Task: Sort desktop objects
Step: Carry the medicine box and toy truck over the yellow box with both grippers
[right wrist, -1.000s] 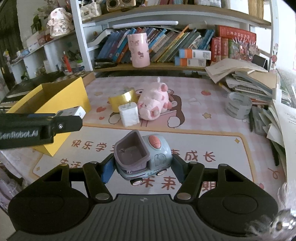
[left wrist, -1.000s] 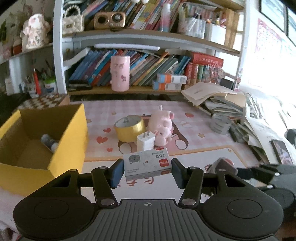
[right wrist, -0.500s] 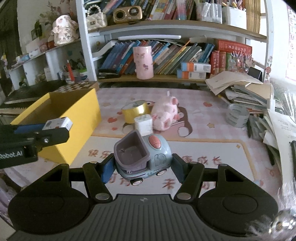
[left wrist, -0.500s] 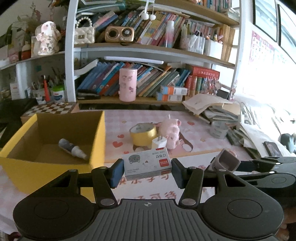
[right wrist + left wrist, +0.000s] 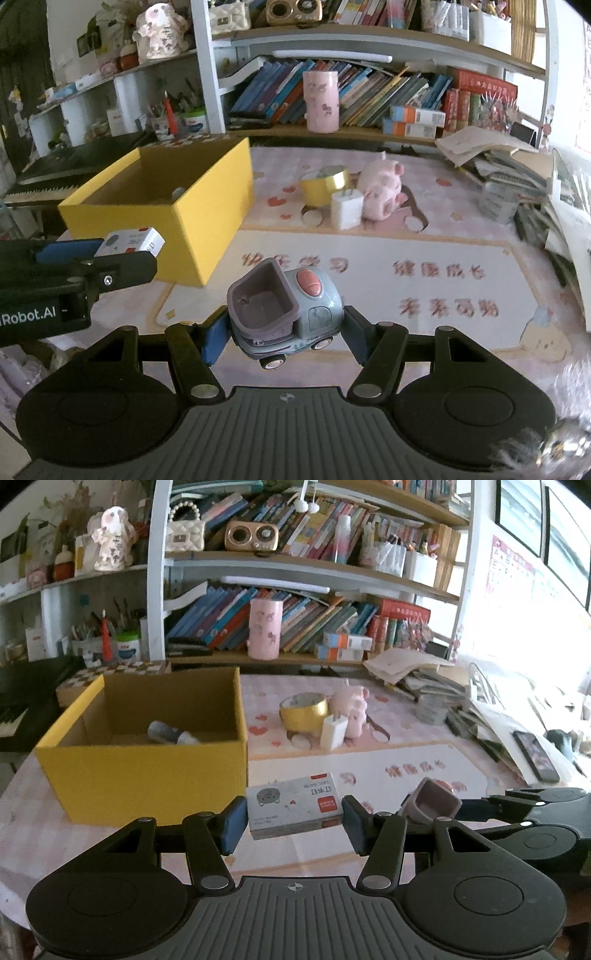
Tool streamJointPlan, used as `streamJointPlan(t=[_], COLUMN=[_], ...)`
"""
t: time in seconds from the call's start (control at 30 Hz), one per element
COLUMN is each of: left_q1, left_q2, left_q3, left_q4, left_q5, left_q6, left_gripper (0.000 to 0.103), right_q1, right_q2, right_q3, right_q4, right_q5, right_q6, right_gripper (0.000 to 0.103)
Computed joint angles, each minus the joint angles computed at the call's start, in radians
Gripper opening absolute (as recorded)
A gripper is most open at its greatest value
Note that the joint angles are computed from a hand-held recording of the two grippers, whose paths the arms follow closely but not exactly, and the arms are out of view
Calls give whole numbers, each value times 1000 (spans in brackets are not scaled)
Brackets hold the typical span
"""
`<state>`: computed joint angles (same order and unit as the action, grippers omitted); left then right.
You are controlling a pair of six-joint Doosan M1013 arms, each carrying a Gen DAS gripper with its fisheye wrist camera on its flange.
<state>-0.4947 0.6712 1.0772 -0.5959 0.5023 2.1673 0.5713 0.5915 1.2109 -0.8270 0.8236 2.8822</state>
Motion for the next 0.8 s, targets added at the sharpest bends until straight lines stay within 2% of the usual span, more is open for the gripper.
streamJointPlan(t=[0.43,0.8], left_q1=[54,75], left_q2=[-56,-85], left_q3=[98,142], left_q4=[-59,-34], left_q5=[20,-5], left_q6=[78,43], left_gripper=[54,54], right_q1=[56,72], right_q2=[50,79], right_q3=[-75,-126], right_q4=[55,87], right_q5=[42,28], right_q6=[6,-64], right_gripper=[61,61])
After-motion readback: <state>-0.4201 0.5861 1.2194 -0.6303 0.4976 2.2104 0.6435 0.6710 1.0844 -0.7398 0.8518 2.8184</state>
